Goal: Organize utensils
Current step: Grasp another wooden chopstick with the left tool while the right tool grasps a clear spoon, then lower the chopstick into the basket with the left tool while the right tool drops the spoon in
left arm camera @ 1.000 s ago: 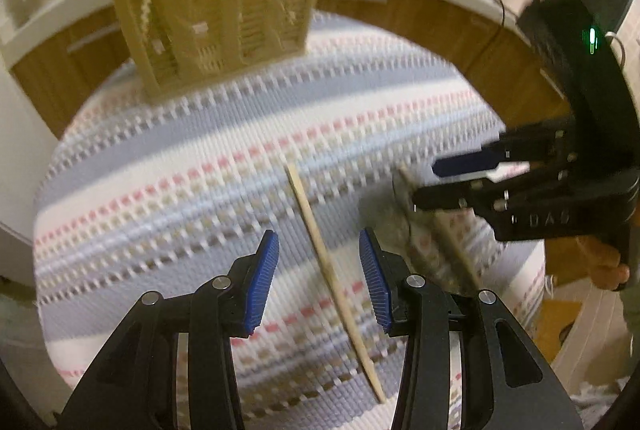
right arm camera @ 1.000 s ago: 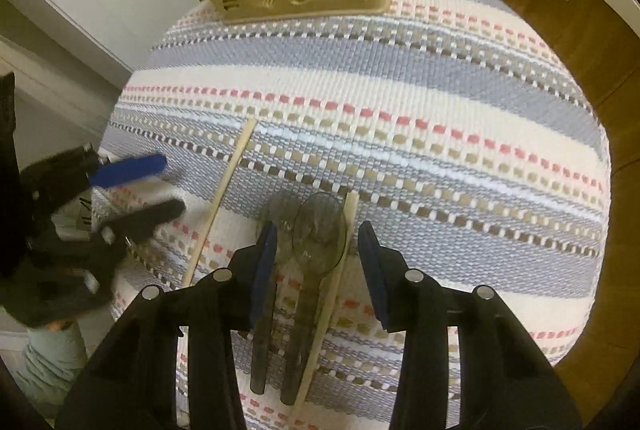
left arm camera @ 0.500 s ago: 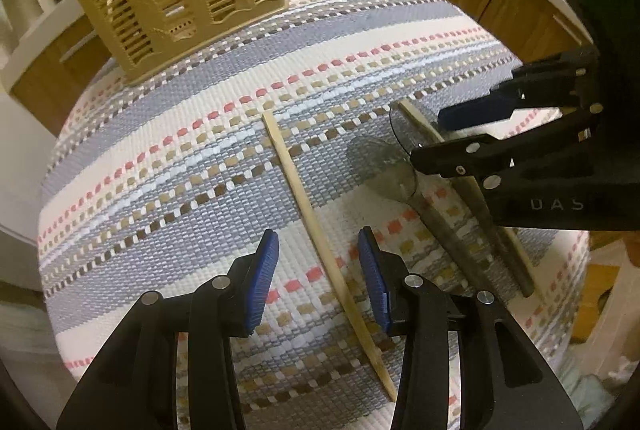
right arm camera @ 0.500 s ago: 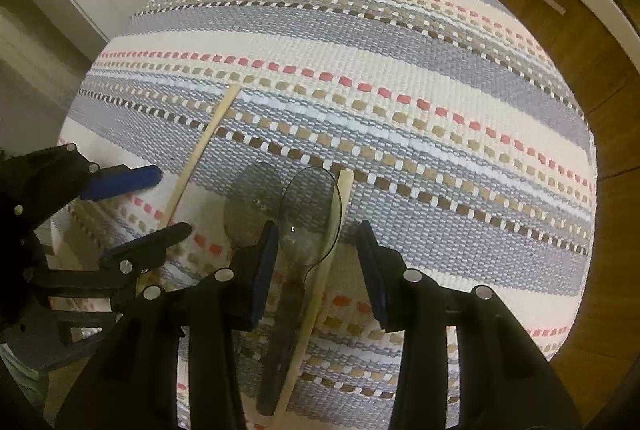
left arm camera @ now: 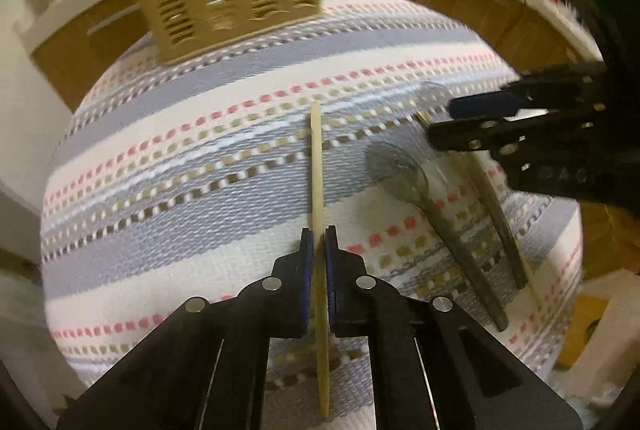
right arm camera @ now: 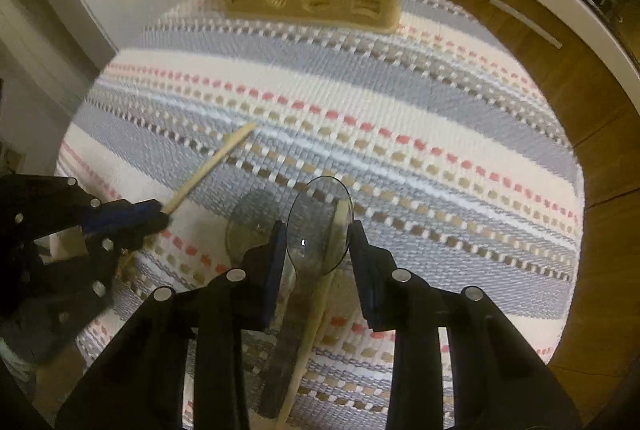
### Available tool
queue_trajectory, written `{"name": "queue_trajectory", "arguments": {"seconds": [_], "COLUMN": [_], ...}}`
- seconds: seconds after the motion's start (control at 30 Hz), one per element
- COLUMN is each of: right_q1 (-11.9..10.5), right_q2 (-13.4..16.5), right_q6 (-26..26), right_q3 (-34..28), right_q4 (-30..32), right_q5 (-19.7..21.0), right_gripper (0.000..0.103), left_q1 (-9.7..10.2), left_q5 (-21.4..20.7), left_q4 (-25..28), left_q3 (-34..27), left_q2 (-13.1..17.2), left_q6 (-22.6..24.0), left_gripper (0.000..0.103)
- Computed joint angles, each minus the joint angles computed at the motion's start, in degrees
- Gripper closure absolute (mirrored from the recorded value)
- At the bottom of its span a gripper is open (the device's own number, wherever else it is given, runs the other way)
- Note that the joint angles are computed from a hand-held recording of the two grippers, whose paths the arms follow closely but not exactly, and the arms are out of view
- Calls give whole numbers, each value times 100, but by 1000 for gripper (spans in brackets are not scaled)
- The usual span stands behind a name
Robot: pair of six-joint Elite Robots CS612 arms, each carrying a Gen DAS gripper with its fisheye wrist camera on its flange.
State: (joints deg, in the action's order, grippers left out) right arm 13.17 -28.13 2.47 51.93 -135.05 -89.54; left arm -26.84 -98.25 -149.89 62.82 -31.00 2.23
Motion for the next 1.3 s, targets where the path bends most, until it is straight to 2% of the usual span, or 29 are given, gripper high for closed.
{"name": "queue_trajectory", "arguments": {"seconds": [0.17,0.33,0.37,0.4,0.47,0.5,0.67,0.73,0.8,0.87,0.93,1.03,1.2,1.3], "right_q1": [-66,-143,-176,-188,-217,-229,-220,-221,-222,-213,-205,-214,-217,-205], "right_q2": [-21,27,-40,-22,-16,-12,8,-4,-5,-4,-38,-151,-403,-586], "right_q6": [101,160,139,134,122,119,120,87,65,42,14,-29,-189,-306], "right_q3": [-5,-87,35,2,-6,-16,-49,-36,-41,-37,38,247,655,998], "right_q4": [-5,272,254,319,359,383,422,414,397,336,183,-178,-962,-1760], "right_q5": [-138,-104,-60,-19,19,56,75,71,78,54,38,144,294,417], "right_gripper": [74,74,74,74,74,74,74,74,74,74,74,74,74,74], "left_q1": [114,163,161,156,160,165,137,110,56,28,-18,14,58,114], "left_q5": [-27,-171,-147,-127,-144,-188,-161,-36,143,195,369,104,-34,-197], "left_q4": [79,585,614,688,879,1054,2063,2227,2326,2233,1889,1092,-301,-1131], "left_q3": [-15,-316,-383,-489,-732,-898,-1830,-2045,-2272,-2269,-2104,-1690,-1083,-651], "left_q2": [-16,87,108,147,243,307,712,813,934,946,897,715,376,118], "left_q6": [-509,-475,-416,-352,-264,-181,139,298,314,328,285,119,-125,-288], "left_gripper": [99,98,96,88,79,79,81,87,98,99,99,100,100,100]}}
